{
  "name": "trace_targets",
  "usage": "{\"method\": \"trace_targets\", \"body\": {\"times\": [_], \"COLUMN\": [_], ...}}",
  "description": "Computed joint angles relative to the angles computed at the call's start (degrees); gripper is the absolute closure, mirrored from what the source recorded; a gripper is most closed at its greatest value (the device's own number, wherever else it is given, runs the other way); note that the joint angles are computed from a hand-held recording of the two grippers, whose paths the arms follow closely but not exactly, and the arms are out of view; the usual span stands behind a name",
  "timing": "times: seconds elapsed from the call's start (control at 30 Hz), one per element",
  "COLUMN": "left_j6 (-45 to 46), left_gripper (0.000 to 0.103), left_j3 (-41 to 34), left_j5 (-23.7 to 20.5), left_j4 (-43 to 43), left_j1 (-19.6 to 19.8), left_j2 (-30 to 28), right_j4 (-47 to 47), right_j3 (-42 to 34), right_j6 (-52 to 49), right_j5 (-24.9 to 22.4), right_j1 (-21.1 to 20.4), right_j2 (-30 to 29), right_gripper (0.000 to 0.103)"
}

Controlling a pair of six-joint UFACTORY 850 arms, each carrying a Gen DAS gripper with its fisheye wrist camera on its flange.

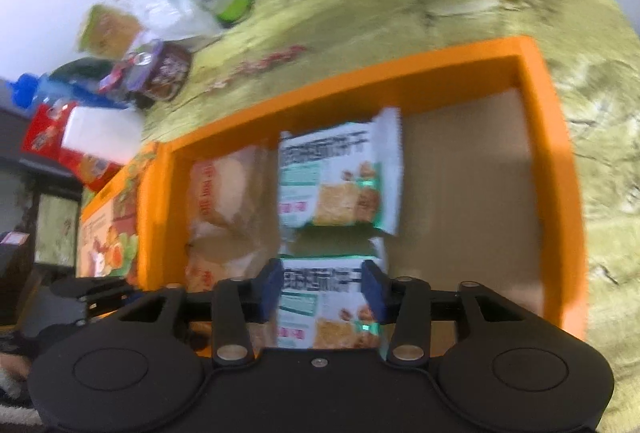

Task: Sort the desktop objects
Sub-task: 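Open both grippers and lift them away from the tray, then move the right gripper to the wrapped cracker pack on the table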

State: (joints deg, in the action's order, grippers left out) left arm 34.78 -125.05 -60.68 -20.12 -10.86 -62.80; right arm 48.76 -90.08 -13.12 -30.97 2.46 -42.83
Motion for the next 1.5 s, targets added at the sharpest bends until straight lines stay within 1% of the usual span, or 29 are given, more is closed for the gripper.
{"method": "trace_targets", "body": {"times": [0.07, 0.27, 0.5, 0.67, 0.77, 0.87, 0.97, 1.03, 1.07, 1.1, 1.17, 1.27, 1.33, 1.37, 1.43, 1.5], "left_j6": [0.07, -0.38, -2.82, -5.08, -5.87, -4.68, -4.87, -6.54, -7.92, -9.38, -11.59, -15.36, -16.10, -16.24, -16.20, -16.36], "left_gripper": [0.034, 0.032, 0.032, 0.032, 0.032, 0.032, 0.032, 0.031, 0.031, 0.031, 0.030, 0.031, 0.031, 0.030, 0.031, 0.030], "left_j3": [3.39, 6.75, 8.48, 10.66, 11.50, 11.24, 10.88, 9.53, 8.26, 7.13, 4.61, 1.33, 1.12, 0.95, 1.84, 2.68], "left_j5": [3.41, 8.82, 10.84, 13.44, 14.86, 16.54, 20.25, 21.77, 21.88, 21.70, 20.68, 18.25, 17.95, 17.56, 17.53, 18.06], "left_j4": [1.26, 4.30, 5.38, 6.45, 5.88, 4.80, 4.83, 4.73, 4.73, 4.99, 4.49, 4.64, 4.08, 3.56, 2.37, 2.30], "left_j1": [-0.52, -2.00, -2.66, -2.59, -2.18, -1.90, -1.59, -0.98, -0.57, -0.23, 0.59, 1.33, 1.60, 1.70, 1.80, 1.64], "left_j2": [1.94, 3.68, 4.47, 5.99, 6.93, 7.40, 7.63, 6.84, 5.97, 5.14, 3.09, 0.39, -0.14, -0.45, -0.31, -0.10], "right_j4": [1.05, 1.49, 1.39, 2.41, 3.24, 2.70, -1.05, -5.75, -8.73, -11.85, -16.47, -16.48, -13.90, -13.50, -17.00, -21.37], "right_j3": [0.11, 1.65, 2.13, 2.79, 3.43, 4.21, 5.71, 7.14, 7.71, 8.04, 7.55, 6.40, 5.80, 5.42, 4.20, 2.87], "right_j6": [-1.67, -3.01, -4.10, -5.56, -6.65, -6.72, -3.48, 1.66, 5.13, 8.68, 13.81, 14.36, 12.04, 11.58, 13.91, 16.46], "right_j5": [-0.08, -0.38, -0.07, 1.06, 2.09, 3.80, 7.17, 9.73, 10.74, 11.28, 10.03, 7.81, 6.30, 5.65, 5.00, 4.37], "right_j1": [0.13, -0.44, -1.64, -2.15, -2.48, -2.96, -3.56, -4.04, -4.37, -4.71, -5.50, -6.09, -6.13, -6.03, -5.20, -4.44], "right_j2": [-0.02, 0.84, 1.19, 1.75, 2.53, 3.60, 5.20, 6.26, 6.51, 6.54, 5.52, 3.60, 2.57, 2.07, 1.22, 0.52], "right_gripper": [0.054, 0.054, 0.054, 0.054, 0.054, 0.054, 0.054, 0.046, 0.039, 0.038, 0.038, 0.038, 0.038, 0.034, 0.033, 0.028]}}
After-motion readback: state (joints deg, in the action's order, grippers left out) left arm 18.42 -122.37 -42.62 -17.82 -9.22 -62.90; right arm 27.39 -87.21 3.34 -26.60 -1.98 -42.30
